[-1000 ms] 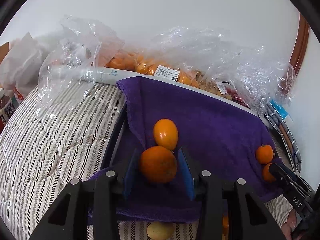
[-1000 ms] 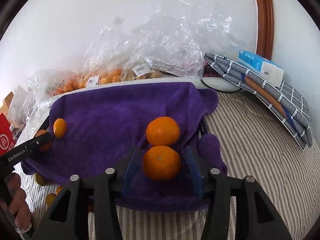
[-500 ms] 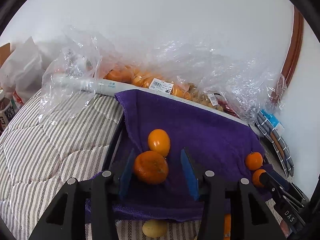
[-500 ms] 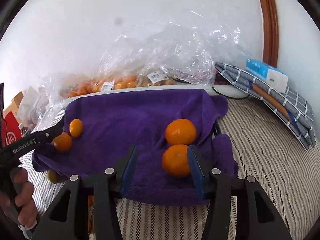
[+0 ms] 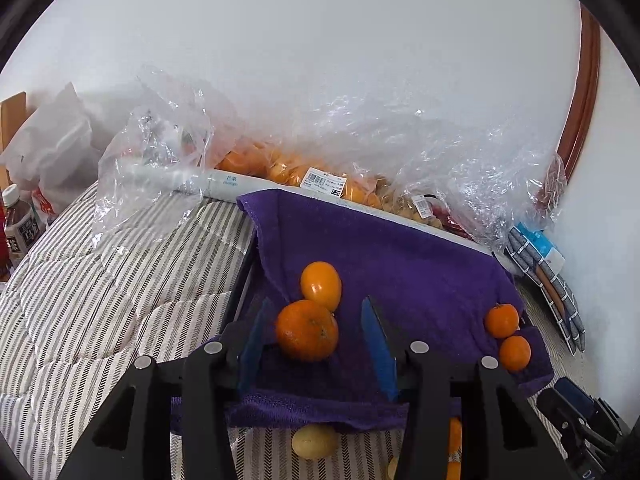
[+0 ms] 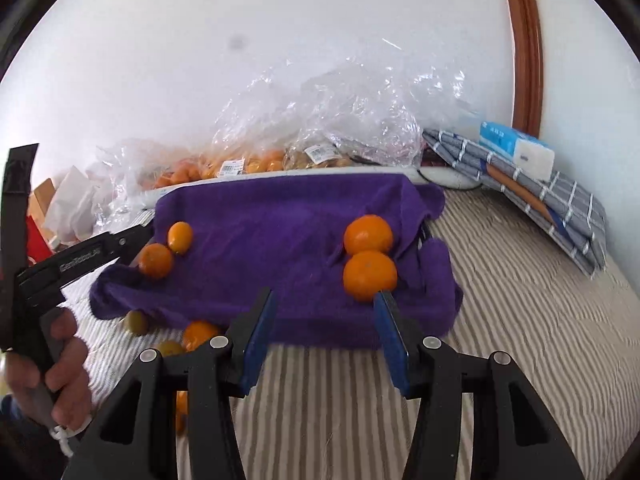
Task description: Organize fruits
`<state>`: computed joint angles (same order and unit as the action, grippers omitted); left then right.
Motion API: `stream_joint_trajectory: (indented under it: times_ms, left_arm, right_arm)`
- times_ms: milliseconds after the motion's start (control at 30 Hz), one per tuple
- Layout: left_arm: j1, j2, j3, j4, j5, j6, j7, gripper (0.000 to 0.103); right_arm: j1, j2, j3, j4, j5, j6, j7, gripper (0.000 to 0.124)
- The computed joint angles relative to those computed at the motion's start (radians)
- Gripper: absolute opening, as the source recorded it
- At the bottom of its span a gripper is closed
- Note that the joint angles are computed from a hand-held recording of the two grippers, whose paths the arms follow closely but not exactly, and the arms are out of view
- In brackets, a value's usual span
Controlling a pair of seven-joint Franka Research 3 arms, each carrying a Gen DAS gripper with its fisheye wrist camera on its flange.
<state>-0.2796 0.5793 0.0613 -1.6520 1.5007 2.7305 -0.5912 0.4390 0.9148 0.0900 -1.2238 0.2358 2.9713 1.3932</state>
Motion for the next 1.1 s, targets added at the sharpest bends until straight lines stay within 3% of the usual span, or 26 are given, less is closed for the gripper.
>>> stream_joint_trajectory:
  times_ms: [167, 633, 767, 867, 1000, 1100]
  left_arm:
    - [-0.005, -0.024, -0.002, -0.034, 0.025, -0.003, -0.041, 0.045]
    - [0.020, -0.176, -0.090, -0.269, 0.123, -0.090, -0.169, 0.049]
    - [0.046, -0.189, -0.113, -0.302, 0.106, -0.058, -0.165, 0.049]
    - [0.059, -0.196, -0.117, -0.322, 0.103, -0.026, -0.176, 0.049]
    - [0.094, -0.192, -0.117, -0.328, 0.163, 0.076, -0.259, 0.049]
    - [0.100, -0.179, -0.125, -0.318, 0.139, 0.080, -0.225, 0.048]
  right_arm:
    - [-0.053, -0.097, 0.067, -0.147, 0.046, -0.014, -0.040, 0.051]
    - [-0.065, -0.252, 0.090, -0.412, 0.109, 0.088, -0.069, 0.051]
    - [-0.093, -0.276, 0.120, -0.448, 0.127, 0.087, -0.087, 0.051]
    - [-0.074, -0.292, 0.092, -0.463, 0.123, 0.078, -0.074, 0.051]
    - [-0.066, -0.314, 0.084, -0.500, 0.123, 0.105, -0.070, 0.051]
    - [-0.072, -0.327, 0.093, -0.527, 0.128, 0.123, -0.067, 0.051]
